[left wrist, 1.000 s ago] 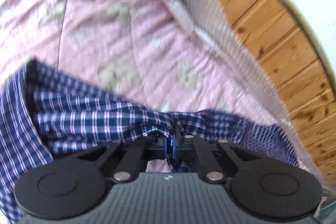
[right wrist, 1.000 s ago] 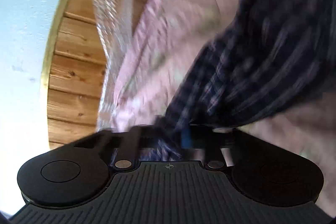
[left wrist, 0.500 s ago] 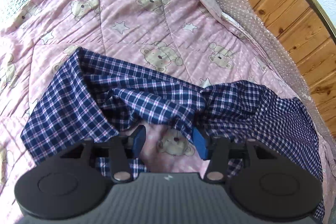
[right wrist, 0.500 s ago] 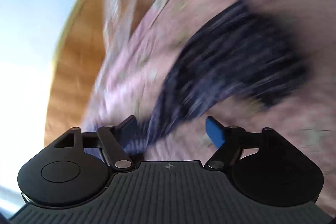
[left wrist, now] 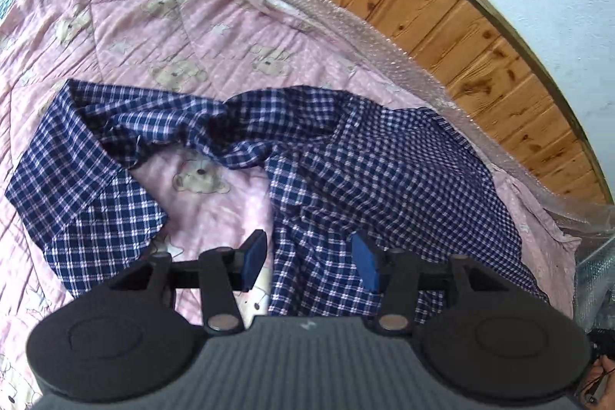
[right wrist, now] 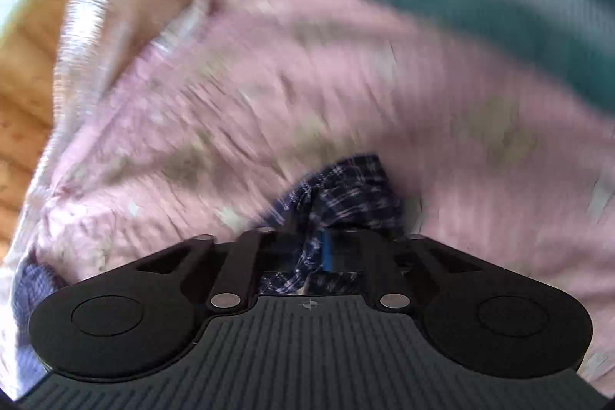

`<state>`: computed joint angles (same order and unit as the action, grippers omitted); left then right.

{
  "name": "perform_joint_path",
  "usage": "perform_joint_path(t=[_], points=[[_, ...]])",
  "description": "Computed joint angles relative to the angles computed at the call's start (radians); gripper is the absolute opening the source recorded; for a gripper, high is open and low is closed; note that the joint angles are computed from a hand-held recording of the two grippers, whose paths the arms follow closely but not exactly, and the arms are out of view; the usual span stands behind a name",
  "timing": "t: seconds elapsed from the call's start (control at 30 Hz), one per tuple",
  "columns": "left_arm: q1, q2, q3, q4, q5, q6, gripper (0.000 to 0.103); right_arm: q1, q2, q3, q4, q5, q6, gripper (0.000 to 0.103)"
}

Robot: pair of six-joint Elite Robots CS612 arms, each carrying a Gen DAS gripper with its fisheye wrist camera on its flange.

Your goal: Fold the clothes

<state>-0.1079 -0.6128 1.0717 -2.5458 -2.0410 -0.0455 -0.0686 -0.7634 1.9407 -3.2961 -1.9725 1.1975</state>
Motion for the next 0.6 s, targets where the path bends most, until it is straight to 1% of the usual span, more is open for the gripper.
perform_joint_path(t=[0.07, 0.13, 0.17, 0.2, 0.23, 0.27, 0.3, 0.33, 0.37, 0.4, 0.43, 0.47, 0.5, 0.53, 0.57, 0.6], points=[[0.008, -0.009, 0.026, -0.078, -0.061, -0.029, 0.050, 0.053, 0.001, 0.020, -0.205, -0.151, -0.090, 0.005], [0.013, -0.019, 0.056, -0.122, -0.110, -0.046, 0.051, 0.118, 0.005, 0.031, -0.393, -0.279, -0.222, 0.005], [0.016, -0.023, 0.070, -0.145, -0.134, -0.055, 0.051, 0.141, 0.004, 0.041, -0.435, -0.303, -0.250, 0.009], [0.015, -0.034, 0.089, -0.145, -0.129, -0.044, 0.051, 0.148, 0.007, 0.063, -0.435, -0.286, -0.236, 0.032], [0.014, -0.044, 0.108, -0.145, -0.123, -0.033, 0.051, 0.149, 0.002, 0.089, -0.393, -0.249, -0.186, 0.045], [0.014, -0.055, 0.127, -0.143, -0.124, -0.028, 0.051, 0.139, -0.004, 0.119, -0.309, -0.190, -0.094, 0.064], [0.012, -0.067, 0.147, -0.141, -0.121, -0.024, 0.051, 0.125, -0.014, 0.148, -0.205, -0.107, 0.004, 0.064], [0.011, -0.079, 0.166, -0.140, -0.119, -0.021, 0.052, 0.113, -0.024, 0.168, -0.119, -0.033, 0.085, 0.059], [0.010, -0.091, 0.184, -0.138, -0.116, -0.018, 0.053, 0.108, -0.033, 0.187, -0.075, 0.014, 0.143, 0.051], [0.007, -0.102, 0.203, -0.139, -0.111, -0.010, 0.054, 0.106, -0.034, 0.204, -0.073, 0.035, 0.179, 0.049], [0.001, -0.115, 0.221, -0.140, -0.091, -0.001, 0.054, 0.110, -0.030, 0.219, -0.113, 0.018, 0.190, 0.051], [-0.006, -0.127, 0.239, -0.142, -0.071, 0.008, 0.054, 0.108, -0.017, 0.232, -0.179, 0.008, 0.190, 0.059], [-0.013, -0.138, 0.256, -0.148, -0.056, 0.011, 0.054, 0.096, -0.006, 0.237, -0.236, 0.012, 0.168, 0.069], [-0.023, -0.150, 0.274, -0.156, -0.038, 0.004, 0.055, 0.083, 0.006, 0.243, -0.293, 0.018, 0.147, 0.074], [-0.032, -0.162, 0.293, -0.163, -0.019, -0.004, 0.055, 0.064, 0.017, 0.246, -0.343, 0.044, 0.127, 0.083], [-0.044, -0.174, 0.315, -0.174, -0.017, -0.013, 0.056, 0.040, 0.028, 0.241, -0.377, 0.071, 0.091, 0.087]])
